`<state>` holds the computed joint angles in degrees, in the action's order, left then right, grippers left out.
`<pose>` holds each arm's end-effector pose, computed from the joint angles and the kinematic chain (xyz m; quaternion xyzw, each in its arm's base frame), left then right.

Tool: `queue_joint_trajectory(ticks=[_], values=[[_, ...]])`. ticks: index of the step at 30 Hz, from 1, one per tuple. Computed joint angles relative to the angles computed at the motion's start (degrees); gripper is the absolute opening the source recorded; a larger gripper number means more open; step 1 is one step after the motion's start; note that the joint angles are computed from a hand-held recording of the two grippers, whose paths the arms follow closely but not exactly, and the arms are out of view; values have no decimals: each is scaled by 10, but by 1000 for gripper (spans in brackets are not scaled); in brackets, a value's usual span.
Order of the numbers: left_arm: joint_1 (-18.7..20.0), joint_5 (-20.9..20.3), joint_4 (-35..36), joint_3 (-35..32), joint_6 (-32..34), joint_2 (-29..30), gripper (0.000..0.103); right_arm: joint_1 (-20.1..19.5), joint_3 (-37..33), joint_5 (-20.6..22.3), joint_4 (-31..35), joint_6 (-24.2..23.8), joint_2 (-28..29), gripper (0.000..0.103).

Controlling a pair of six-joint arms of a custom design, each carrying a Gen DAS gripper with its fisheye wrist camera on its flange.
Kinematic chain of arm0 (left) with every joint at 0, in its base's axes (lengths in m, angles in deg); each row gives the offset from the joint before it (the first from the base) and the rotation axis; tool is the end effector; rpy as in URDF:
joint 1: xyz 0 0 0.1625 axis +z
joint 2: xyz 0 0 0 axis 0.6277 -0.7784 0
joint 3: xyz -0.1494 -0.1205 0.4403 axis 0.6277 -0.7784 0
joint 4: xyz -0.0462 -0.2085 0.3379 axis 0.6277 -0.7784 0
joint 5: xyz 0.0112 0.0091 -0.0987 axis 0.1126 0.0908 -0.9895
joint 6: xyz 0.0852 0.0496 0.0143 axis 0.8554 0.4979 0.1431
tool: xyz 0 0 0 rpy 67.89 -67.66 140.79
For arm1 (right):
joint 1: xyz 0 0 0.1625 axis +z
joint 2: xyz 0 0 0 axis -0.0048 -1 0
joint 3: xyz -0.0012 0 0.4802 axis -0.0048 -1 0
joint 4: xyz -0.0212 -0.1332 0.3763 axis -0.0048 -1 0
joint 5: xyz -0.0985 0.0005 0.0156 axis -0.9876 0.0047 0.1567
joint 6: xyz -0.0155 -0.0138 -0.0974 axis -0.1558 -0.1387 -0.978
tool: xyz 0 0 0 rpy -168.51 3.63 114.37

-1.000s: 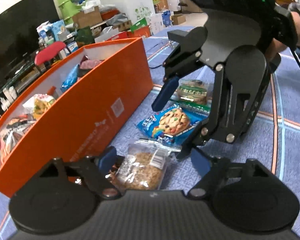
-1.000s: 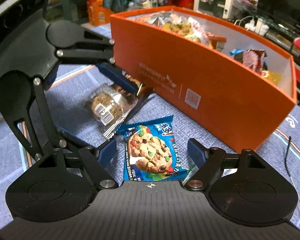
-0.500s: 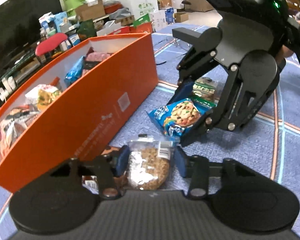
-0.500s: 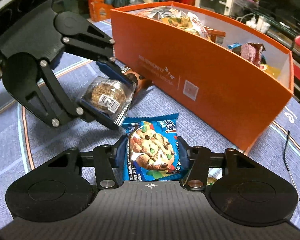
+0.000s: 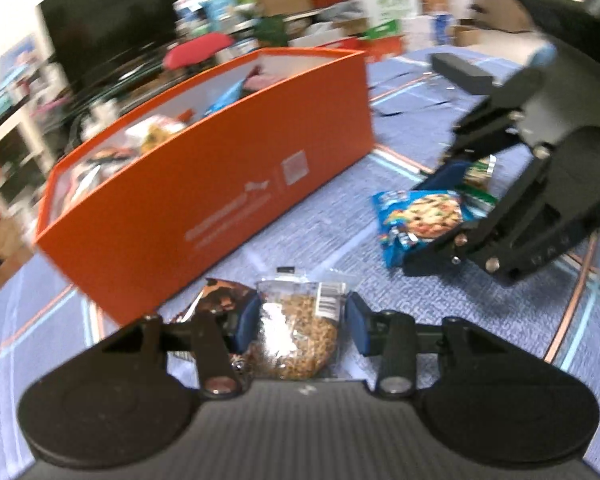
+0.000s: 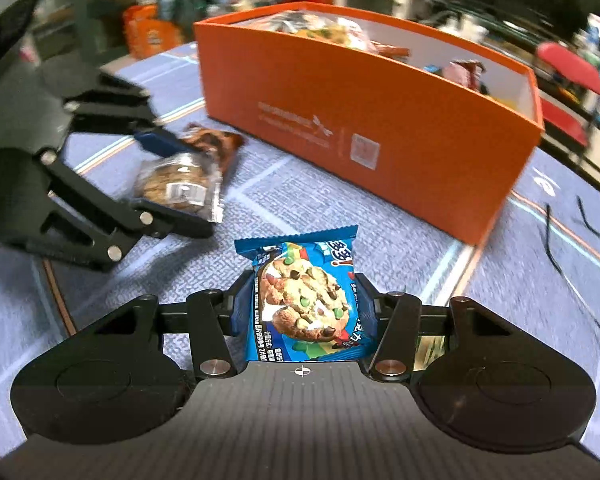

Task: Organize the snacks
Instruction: 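Grasp the clear granola bag with the left tool while the right tool grasps the blue cookie packet, then carry both packets over the orange box and open both tools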

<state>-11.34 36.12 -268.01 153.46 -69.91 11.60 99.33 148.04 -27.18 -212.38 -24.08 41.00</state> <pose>-0.1787 -0.3225 0.1232 0.4519 0.8062 -0.2343 0.3016 0.1577 -0.3506 0.1296 0.4095 -0.8552 0.2063 0.2418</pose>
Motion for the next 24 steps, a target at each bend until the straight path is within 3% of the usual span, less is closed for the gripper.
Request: queue_joint_trajectory(ticks=[4, 9, 17, 24], values=[[-33, 37, 57, 7, -123, -6, 41, 43, 16, -71, -100, 51, 55, 37], [-65, 62, 141, 11, -251, -36, 38, 82, 33, -111, -159, 115, 81, 37], [-128, 117, 340, 9, -441, -121, 37, 154, 40, -165, -189, 189, 82, 37], [-145, 118, 445, -1, -526, -168, 37, 190, 51, -181, -208, 236, 81, 37]])
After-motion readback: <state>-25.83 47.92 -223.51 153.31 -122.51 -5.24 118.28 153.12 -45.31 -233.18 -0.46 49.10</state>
